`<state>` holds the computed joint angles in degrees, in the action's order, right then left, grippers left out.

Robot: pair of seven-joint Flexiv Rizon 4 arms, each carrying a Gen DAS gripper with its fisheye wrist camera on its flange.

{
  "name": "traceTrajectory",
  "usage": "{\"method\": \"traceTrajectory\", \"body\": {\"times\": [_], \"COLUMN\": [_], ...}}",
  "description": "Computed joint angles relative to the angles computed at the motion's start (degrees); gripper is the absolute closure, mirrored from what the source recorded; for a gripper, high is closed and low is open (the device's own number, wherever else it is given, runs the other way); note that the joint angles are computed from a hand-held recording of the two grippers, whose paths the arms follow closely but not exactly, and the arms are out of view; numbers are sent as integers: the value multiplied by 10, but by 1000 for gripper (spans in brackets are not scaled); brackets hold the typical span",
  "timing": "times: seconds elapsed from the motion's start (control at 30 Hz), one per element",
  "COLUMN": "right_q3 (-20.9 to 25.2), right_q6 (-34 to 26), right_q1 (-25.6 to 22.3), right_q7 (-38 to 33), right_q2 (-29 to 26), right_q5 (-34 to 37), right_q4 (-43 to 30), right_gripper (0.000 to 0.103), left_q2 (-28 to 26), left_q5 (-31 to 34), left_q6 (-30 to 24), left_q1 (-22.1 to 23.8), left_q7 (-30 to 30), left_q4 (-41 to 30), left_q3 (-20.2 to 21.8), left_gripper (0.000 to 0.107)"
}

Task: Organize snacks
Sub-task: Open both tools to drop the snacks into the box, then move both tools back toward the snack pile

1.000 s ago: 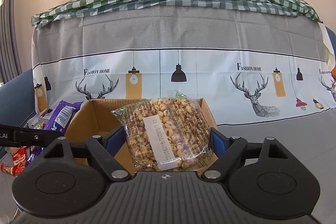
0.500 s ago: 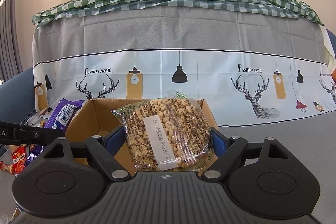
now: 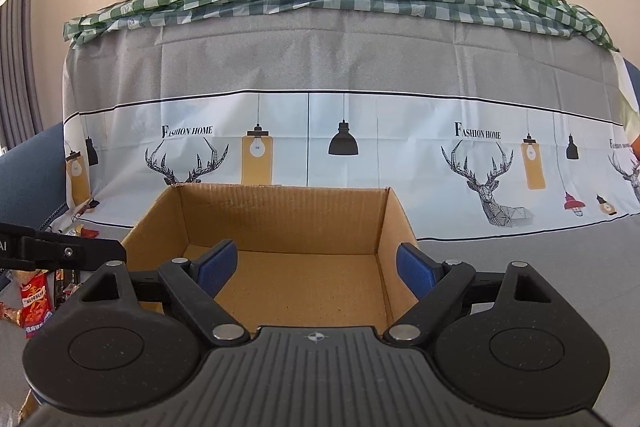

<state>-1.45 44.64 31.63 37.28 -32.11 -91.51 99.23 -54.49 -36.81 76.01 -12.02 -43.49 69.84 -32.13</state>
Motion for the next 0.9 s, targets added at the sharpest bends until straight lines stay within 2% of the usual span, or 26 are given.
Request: {"method": "traceTrajectory", "body": {"times": [0.37, 0.57, 0.63, 0.73, 0.8, 0.9], "right_q3": [-4, -15, -20, -33, -43, -59], "right_q6": [1, 5, 7, 15, 21, 38], "right_q1": [7, 31, 43, 61, 74, 91], "right_q7": [23, 24, 9, -7, -18, -44], "right_q2": [-13, -47, -64, -93, -112, -144], "right_q5": [-6, 0, 14, 36, 52, 80], "right_q4": [-25, -82, -110, -155, -185, -234], "right_gripper": [16, 28, 37, 48, 51, 51], "left_q2": [15, 32, 38, 42, 42, 36], "left_q5": [-2, -25, -33, -24, -11, -15], "left_q6": [23, 24, -5, -70, -78, -76], "left_q1": [24, 59, 70, 68, 65, 72], "left_q7": [-8, -52, -76, -117, -126, -150], "left_q4": [26, 46, 45, 25, 21, 25], "left_q3": [-3, 1, 14, 67, 95, 111], "left_gripper": [80, 81, 81, 81, 81, 81]}}
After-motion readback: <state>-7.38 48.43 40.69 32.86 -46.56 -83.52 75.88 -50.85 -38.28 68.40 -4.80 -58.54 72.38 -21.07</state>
